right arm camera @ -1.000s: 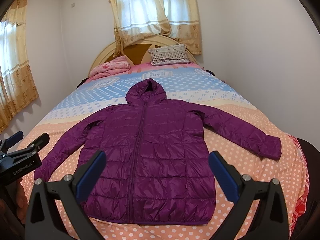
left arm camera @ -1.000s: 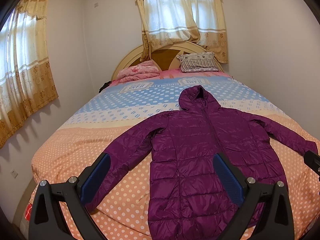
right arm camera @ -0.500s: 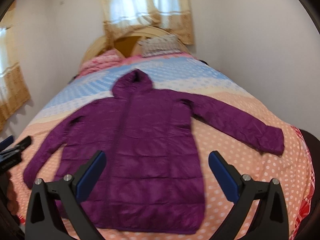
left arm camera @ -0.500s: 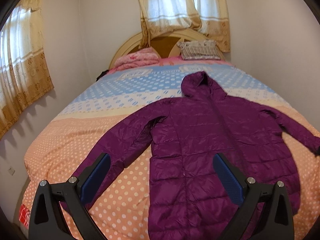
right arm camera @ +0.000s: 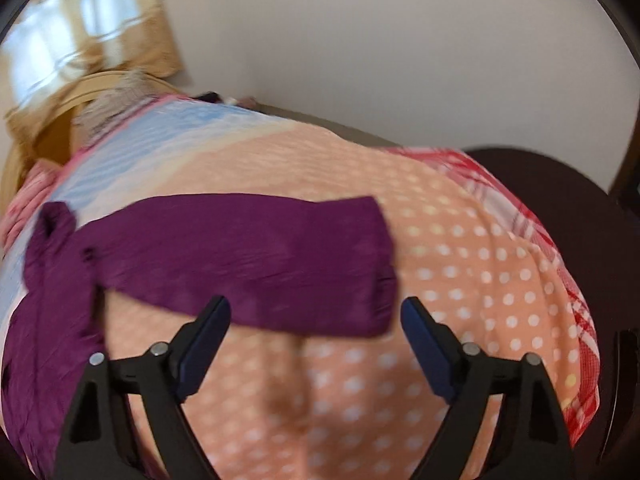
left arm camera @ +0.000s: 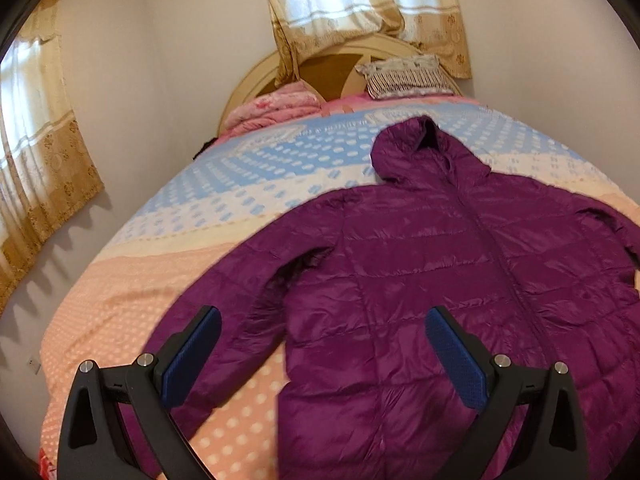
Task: Fold large clothes
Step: 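Grasp the purple jacket's sleeve cuff with the right gripper, fold across body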
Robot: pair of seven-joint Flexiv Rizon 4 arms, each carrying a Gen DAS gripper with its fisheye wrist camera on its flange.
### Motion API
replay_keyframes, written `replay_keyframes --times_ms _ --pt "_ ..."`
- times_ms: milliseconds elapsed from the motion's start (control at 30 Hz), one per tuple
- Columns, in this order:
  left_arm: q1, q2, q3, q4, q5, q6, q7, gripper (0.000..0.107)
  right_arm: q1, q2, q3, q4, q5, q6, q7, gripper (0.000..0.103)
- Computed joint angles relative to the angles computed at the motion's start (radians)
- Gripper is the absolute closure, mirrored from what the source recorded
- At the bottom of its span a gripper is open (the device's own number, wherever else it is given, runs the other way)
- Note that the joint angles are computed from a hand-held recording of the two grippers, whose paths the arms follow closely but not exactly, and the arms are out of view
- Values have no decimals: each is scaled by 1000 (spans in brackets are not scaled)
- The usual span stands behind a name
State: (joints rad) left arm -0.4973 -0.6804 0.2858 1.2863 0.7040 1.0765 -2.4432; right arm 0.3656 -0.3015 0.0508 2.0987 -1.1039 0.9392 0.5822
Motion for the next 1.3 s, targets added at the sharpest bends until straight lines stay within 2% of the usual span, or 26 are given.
replay_keyframes --times_ms 67,100,167,200,233,267,300,333,400,500,633,800,1033,1200,1300 --pt "12 -41 -12 -39 -16 -14 17 5 -2 -17 6 -18 38 1 -48 25" --pt "14 -55 -13 -51 -23 -23 24 5 -6 -31 8 -29 62 11 -86 31" --pt "17 -86 -8 -78 -34 -43 30 5 -16 -50 2 -33 87 61 -129 44" --pt "18 -98 -6 -87 -41 -53 32 5 -21 -65 3 -41 117 83 -162 56" --pt "23 -106 -6 -92 -50 -62 35 5 -20 -68 -10 -33 116 97 -169 62" --pt "33 -112 -11 -91 -66 -68 41 5 -8 -58 -32 -18 77 94 -150 67" --pt "42 -114 -16 -87 -79 -68 46 5 -11 -49 -37 -5 64 106 -154 79" --pt "52 -116 -21 -82 -93 -65 52 5 -18 -43 -42 6 50 134 -146 84" --pt "69 -106 -27 -61 -118 -52 65 5 -29 -17 -47 27 31 157 -138 86" --pt "68 -95 -5 -55 -117 -30 64 5 -26 19 -32 21 35 91 -181 88" --pt "87 -70 -4 -48 -133 -8 85 5 -13 31 -11 -46 45 -15 -272 89" --pt "84 -66 17 -90 -118 -16 96 5 21 3 -1 -177 24 -102 -393 89" --pt "106 -95 -2 -148 -146 -43 119 5 111 -135 -35 -413 -47 -155 -565 89" --pt "103 -101 -2 -141 -154 -38 120 5 172 -283 -81 -592 -49 -84 -660 89" --pt "104 -110 -1 -141 -159 -48 127 5 208 -376 -100 -705 1 -38 -731 89"
